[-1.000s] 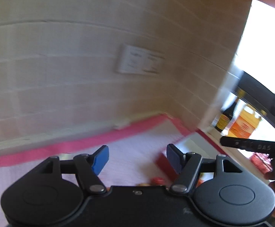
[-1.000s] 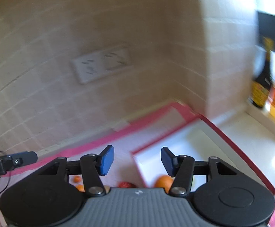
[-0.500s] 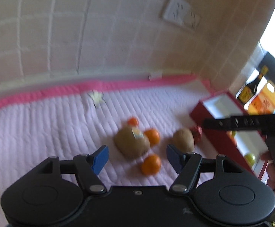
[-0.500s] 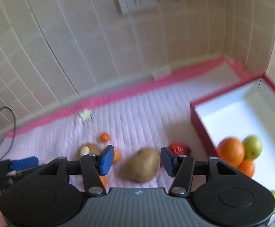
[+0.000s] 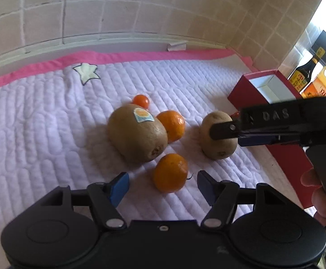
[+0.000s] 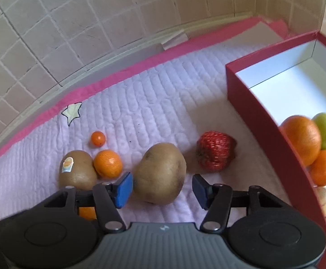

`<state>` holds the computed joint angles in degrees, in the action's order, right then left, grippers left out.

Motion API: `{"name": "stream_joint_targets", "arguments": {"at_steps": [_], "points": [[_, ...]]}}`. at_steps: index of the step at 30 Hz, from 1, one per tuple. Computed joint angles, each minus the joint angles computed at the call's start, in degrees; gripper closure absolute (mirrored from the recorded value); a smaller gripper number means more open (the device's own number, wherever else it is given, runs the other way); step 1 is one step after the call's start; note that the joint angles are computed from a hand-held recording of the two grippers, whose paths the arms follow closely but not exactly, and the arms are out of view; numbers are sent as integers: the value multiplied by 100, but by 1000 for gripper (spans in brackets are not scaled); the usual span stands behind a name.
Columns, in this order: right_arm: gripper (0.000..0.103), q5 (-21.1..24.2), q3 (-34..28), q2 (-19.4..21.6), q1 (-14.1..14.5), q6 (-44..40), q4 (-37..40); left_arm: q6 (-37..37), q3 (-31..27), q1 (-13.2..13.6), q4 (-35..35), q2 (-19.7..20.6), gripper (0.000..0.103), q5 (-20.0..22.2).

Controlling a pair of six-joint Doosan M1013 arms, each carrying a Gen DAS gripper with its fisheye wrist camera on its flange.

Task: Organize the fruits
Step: 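Grasp a tangerine with the left tool while the right tool grasps a kiwi, then move both fruits over the red box and release them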

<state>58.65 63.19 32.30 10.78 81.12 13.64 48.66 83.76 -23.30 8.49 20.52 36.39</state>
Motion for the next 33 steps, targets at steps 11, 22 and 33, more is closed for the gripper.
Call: {"name": "stream_joint_targets", "arguments": {"at_steps": [11,22,33], "points": [[44,200,-142,167,37,300,-70,-294,-244,-122,554,210,59,207],[48,-74,195,-166,-49,-429,555,-1060,158,-396,1821,-209,62,-646],[48,-921,254,-743,-458,-1132,1568,-1666,-349,-591,3199,-222,62,-1059]]}}
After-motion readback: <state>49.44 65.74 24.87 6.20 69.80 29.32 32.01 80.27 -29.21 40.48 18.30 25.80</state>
